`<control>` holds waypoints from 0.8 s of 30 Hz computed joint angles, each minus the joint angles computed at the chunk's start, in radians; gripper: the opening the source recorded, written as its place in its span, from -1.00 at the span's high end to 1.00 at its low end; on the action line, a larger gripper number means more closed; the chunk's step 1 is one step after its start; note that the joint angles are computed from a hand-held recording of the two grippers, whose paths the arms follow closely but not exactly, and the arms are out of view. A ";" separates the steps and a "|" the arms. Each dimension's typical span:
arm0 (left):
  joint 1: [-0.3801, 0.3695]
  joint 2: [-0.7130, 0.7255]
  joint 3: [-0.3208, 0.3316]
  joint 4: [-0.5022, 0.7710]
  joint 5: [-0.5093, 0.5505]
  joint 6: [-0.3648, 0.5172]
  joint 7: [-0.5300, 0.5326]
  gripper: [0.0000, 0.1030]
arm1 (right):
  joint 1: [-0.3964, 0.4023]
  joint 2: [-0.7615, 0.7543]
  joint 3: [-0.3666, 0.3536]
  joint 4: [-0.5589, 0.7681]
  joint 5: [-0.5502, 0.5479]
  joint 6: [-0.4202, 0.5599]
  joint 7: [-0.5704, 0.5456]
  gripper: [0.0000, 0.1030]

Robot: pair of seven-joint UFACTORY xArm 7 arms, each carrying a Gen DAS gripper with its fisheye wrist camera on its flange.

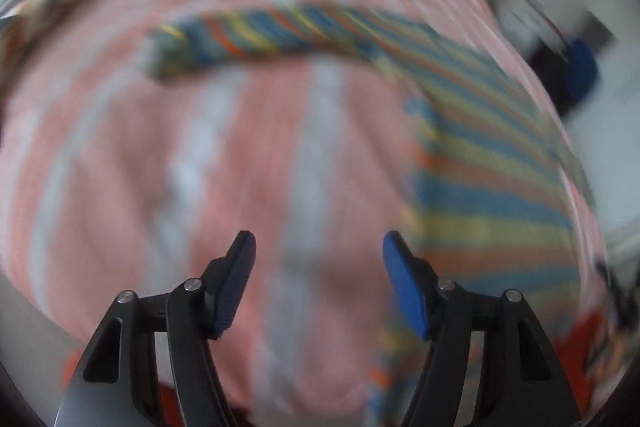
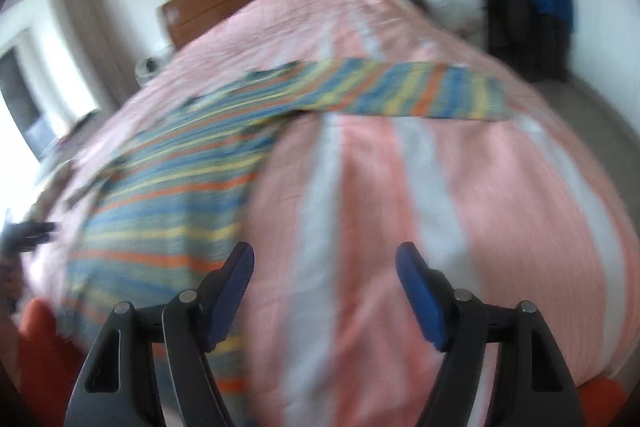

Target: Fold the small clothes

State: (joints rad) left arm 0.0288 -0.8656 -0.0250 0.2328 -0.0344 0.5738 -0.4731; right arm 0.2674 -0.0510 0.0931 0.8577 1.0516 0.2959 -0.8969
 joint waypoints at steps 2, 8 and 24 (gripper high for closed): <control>-0.072 -0.007 -0.032 -0.022 -0.027 0.018 -0.012 -0.33 | -0.002 -0.033 -0.005 -0.014 -0.028 0.090 0.003 -0.41; -0.128 -0.018 -0.114 -0.063 -0.009 0.037 -0.118 -0.34 | 0.007 -0.095 -0.010 -0.084 -0.206 0.230 0.094 -0.41; -0.226 -0.020 -0.122 -0.068 0.045 0.113 -0.157 0.96 | 0.015 -0.120 -0.003 -0.094 -0.591 0.384 0.371 0.90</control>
